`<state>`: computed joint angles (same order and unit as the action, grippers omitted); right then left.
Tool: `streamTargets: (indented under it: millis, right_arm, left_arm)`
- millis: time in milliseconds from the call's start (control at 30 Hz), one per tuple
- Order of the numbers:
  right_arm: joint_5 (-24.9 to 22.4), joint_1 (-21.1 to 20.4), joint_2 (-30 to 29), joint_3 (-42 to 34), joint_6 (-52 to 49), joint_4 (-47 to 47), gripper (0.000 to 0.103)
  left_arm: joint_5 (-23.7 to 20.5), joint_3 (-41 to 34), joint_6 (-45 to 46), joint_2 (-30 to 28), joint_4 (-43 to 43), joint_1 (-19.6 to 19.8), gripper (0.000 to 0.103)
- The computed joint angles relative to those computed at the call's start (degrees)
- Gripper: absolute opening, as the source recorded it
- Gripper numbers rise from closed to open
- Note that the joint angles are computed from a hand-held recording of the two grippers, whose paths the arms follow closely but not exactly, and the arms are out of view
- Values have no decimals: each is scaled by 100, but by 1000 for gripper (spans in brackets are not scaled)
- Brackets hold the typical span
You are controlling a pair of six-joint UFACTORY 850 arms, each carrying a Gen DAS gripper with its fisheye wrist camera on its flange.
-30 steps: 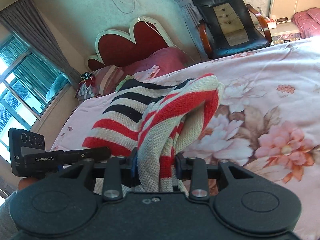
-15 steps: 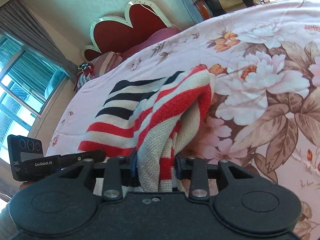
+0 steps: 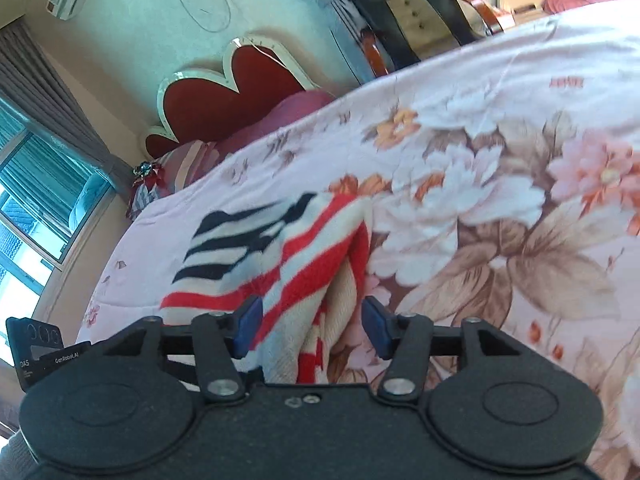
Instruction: Fold small clothes
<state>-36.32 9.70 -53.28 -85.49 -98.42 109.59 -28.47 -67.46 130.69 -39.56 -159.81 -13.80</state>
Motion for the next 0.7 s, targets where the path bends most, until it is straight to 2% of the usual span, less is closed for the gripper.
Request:
streamTargets:
  millis: [67, 133, 233, 300, 367, 433, 567, 633, 700]
  right_arm:
    - [90, 23, 102, -44, -270, -83, 33]
    - [253, 121, 79, -218, -344, -336, 24]
    - [512, 284, -59, -514, -290, -800, 21]
    - [848, 395, -168, -685, -312, -1035, 18]
    - [1144, 446, -287, -853, -66, -1355, 10]
    - [1253, 434, -413, -974, 103, -1557, 10]
    - [1154, 363, -497, -990, 33, -1449, 9]
    - [1231, 388, -481, -950, -167, -1306, 9]
    - [1314, 407, -420, -924, 58, -1465, 9]
  left_arm:
    - [42, -128, 561, 15, -180, -86, 67]
    - [70, -363, 638, -83, 68, -177, 67]
    - [566, -825, 1165, -325, -129, -362, 67]
    - [913, -999, 1318, -419, -251, -388, 68]
    - [854, -946, 1245, -404, -195, -368, 68]
    - [756, -880, 1294, -400, -304, -374, 68]
    - [672, -807, 1723, -409, -788, -441, 68]
    - [702, -816, 1813, -411, -869, -454, 68]
    - [773, -763, 1713, -303, -842, -457, 68]
